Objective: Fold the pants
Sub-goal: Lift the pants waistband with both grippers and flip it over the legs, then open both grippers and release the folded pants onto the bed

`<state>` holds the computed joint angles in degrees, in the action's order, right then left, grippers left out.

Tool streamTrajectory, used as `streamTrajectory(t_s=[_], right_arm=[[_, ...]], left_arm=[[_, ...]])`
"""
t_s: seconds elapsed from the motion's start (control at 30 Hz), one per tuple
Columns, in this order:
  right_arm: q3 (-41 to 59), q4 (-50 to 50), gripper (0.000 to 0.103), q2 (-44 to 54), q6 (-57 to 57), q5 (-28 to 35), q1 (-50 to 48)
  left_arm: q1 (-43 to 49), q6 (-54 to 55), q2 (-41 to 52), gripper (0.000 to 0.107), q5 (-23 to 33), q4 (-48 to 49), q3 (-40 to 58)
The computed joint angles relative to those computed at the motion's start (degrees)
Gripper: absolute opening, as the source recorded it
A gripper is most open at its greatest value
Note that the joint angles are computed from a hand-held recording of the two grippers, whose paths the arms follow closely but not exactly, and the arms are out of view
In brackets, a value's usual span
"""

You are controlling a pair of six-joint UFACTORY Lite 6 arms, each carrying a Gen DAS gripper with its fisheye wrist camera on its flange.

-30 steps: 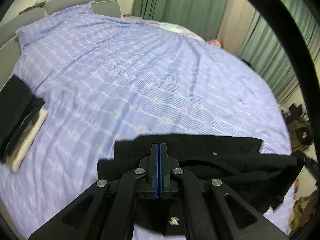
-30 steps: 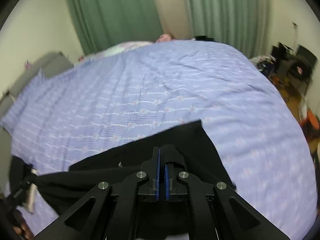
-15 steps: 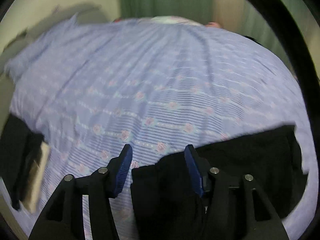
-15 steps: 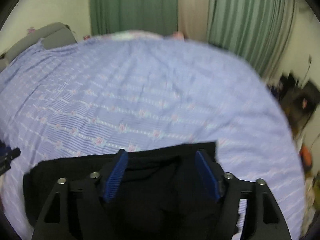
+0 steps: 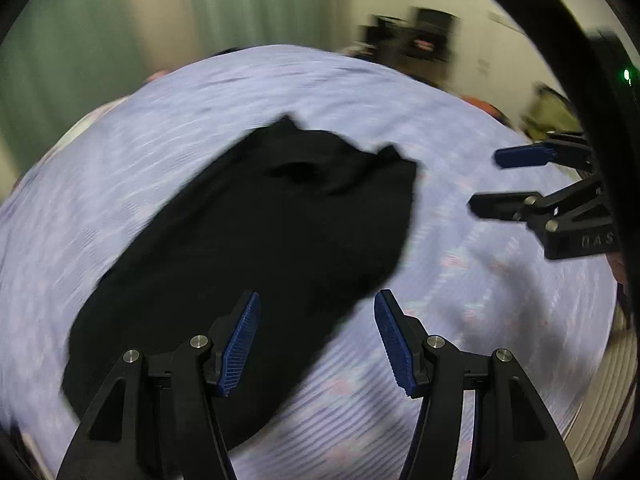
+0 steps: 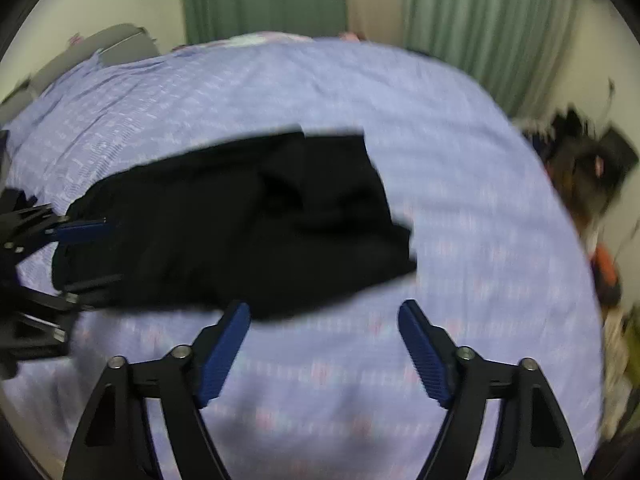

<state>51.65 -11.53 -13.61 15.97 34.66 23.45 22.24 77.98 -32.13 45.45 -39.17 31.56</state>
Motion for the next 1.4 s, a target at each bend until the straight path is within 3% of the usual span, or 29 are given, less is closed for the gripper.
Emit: streamTrajectory(t_s=[0.07, 0.2, 0.33, 0.43, 0.5, 0.63, 0.83, 0.93, 1.07, 1.17, 1.23, 1.27, 1.3, 1.4], right_arm=[[-4.61, 1.44, 0.063, -3.40, 0.88, -0.42, -1.15], [-12.95, 5.59, 0.057, -9.74, 0.14, -1.30, -5.21], [-18.22, 11.83, 0.051, -12.62, -3.63, -2.83, -9.37], [-20.88, 13.67, 0.048, -14.15, -5.06, -3.60, -10.25], [-21.59, 14.61, 0.047, -14.17, -5.89, -4.30, -10.39], [-21.12, 22.16, 0.041, -13.79, -14.39, -5.55, -12.85], [-14.10, 46.93, 0.041, -2.95, -39.49, -10.30, -14.64], [-8.15, 64.70, 0.041, 5.46, -57.36, -10.14, -13.53], [-0.18, 77.56, 0.041, 17.15, -70.82, -8.92, -10.97], [4.49, 72.20, 0.041, 23.20, -65.86, -8.13, -9.74], [2.27, 71.31, 0.041, 19.89, -65.41, -7.01, -10.41], [-0.30, 69.53, 0.042, 16.42, -64.09, -7.32, -10.71], [-2.27, 68.12, 0.042, 13.93, -63.09, -7.70, -10.96], [-6.64, 61.71, 0.042, 9.09, -57.34, -7.48, -11.96]], left_arm=[[-8.16, -2.51, 2.52, 0.059, -6.11, 1.21, -1.09], [-24.66, -11.75, 7.12, 0.059, -19.99, 6.55, -2.89], [-38.14, -33.25, 12.92, 0.059, -32.51, 26.23, -4.35], [-39.63, -38.93, 20.17, 0.044, -37.37, 33.84, -2.02], [-37.38, -33.12, 25.00, 0.014, -32.79, 26.92, 4.25], [-23.50, -16.46, 31.02, 0.011, -13.75, 5.32, 19.55], [-10.61, -18.02, 46.46, 0.010, 2.51, -2.04, 39.87], [-8.59, -20.29, 52.05, 0.010, 2.29, -3.22, 44.79], [-9.17, -20.99, 55.09, 0.010, -1.37, -4.70, 41.84], [-12.02, -21.44, 50.98, 0.012, -4.27, -4.47, 36.09], [-11.61, -15.97, 44.03, 0.026, -4.02, -7.90, 28.72], [-10.97, -13.12, 42.13, 0.041, -3.68, -8.66, 26.86], [-11.01, -10.09, 37.83, 0.049, -3.53, -9.61, 22.60], [-13.79, -6.96, 31.46, 0.051, -5.04, -8.98, 15.26]])
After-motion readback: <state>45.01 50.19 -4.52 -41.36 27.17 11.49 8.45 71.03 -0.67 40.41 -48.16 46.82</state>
